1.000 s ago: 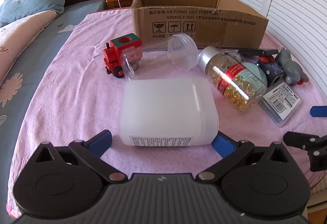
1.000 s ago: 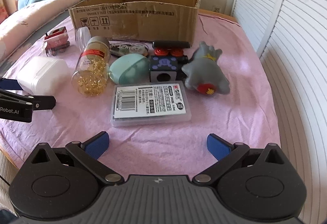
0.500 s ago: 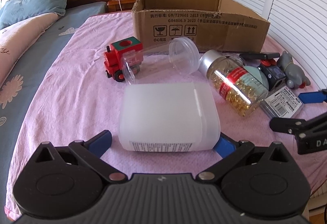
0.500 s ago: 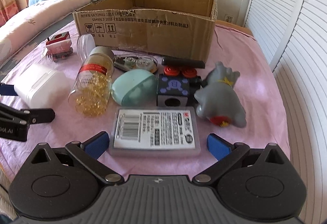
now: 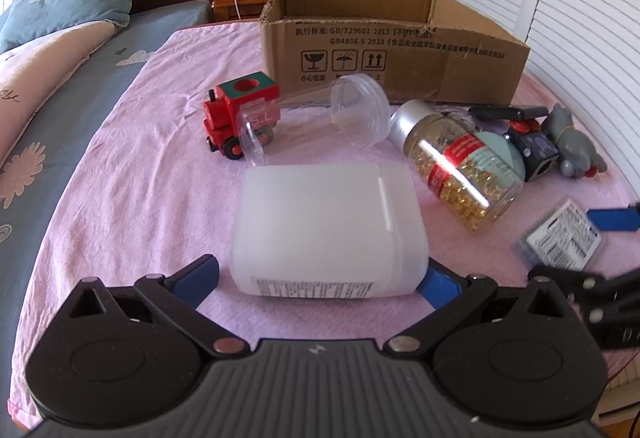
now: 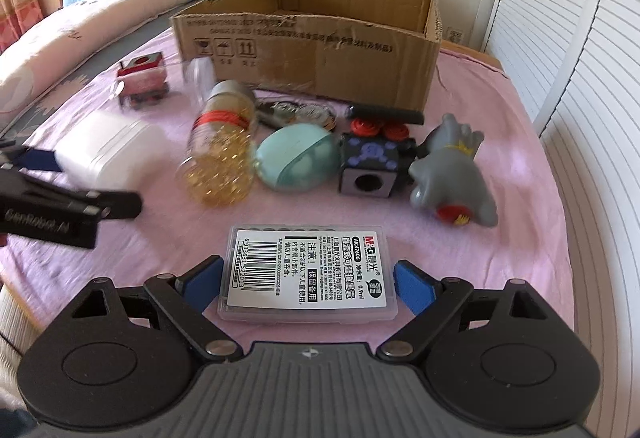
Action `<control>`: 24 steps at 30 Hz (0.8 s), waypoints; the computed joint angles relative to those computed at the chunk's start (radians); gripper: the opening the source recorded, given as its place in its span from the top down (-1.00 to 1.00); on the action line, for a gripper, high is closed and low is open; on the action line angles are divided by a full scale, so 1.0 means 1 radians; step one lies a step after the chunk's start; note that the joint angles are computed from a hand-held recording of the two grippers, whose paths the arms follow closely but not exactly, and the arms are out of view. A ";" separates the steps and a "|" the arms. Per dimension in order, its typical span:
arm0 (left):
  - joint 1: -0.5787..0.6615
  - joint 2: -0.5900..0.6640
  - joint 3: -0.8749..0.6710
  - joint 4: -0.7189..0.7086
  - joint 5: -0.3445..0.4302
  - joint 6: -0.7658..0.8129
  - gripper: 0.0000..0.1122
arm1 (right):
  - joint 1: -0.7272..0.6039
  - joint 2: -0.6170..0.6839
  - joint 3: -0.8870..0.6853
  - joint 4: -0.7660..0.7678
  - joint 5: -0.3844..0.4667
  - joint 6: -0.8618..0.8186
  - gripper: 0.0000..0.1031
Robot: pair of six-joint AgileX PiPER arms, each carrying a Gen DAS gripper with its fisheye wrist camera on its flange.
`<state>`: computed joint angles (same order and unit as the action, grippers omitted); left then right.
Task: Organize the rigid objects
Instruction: 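Approach and grasp the white plastic container with the left gripper while the right gripper grasps the refill pack, then carry the white container into the box and release it with the left gripper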
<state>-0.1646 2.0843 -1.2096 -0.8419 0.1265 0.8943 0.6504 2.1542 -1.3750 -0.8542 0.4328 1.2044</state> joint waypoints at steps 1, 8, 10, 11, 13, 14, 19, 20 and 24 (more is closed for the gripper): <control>-0.001 -0.001 0.001 -0.037 -0.002 0.041 -0.83 | 0.003 -0.001 0.002 -0.008 0.002 0.007 -0.82; -0.009 0.004 -0.029 -0.036 -0.012 0.042 -0.79 | -0.002 0.026 -0.039 0.009 0.012 -0.024 -0.86; -0.007 0.014 -0.046 -0.019 0.004 0.025 -0.78 | -0.004 0.030 -0.048 0.023 0.009 -0.042 -0.86; -0.008 0.019 -0.056 0.038 0.010 -0.032 -0.78 | -0.003 0.031 -0.048 0.021 0.009 -0.042 -0.86; -0.007 0.027 -0.069 0.074 0.023 -0.071 -0.71 | -0.004 0.033 -0.050 0.024 0.005 -0.043 -0.86; -0.006 0.029 -0.074 0.084 0.029 -0.085 -0.68 | -0.005 0.034 -0.051 0.027 0.003 -0.045 -0.86; 0.009 0.041 -0.112 0.148 0.085 -0.145 -0.48 | -0.003 0.032 -0.059 0.041 0.016 -0.061 -0.78; 0.012 0.042 -0.117 0.152 0.096 -0.142 -0.48 | -0.003 0.033 -0.064 0.054 0.023 -0.077 -0.78; 0.022 0.040 -0.141 0.199 0.141 -0.138 -0.47 | 0.002 0.035 -0.079 0.066 0.051 -0.099 -0.78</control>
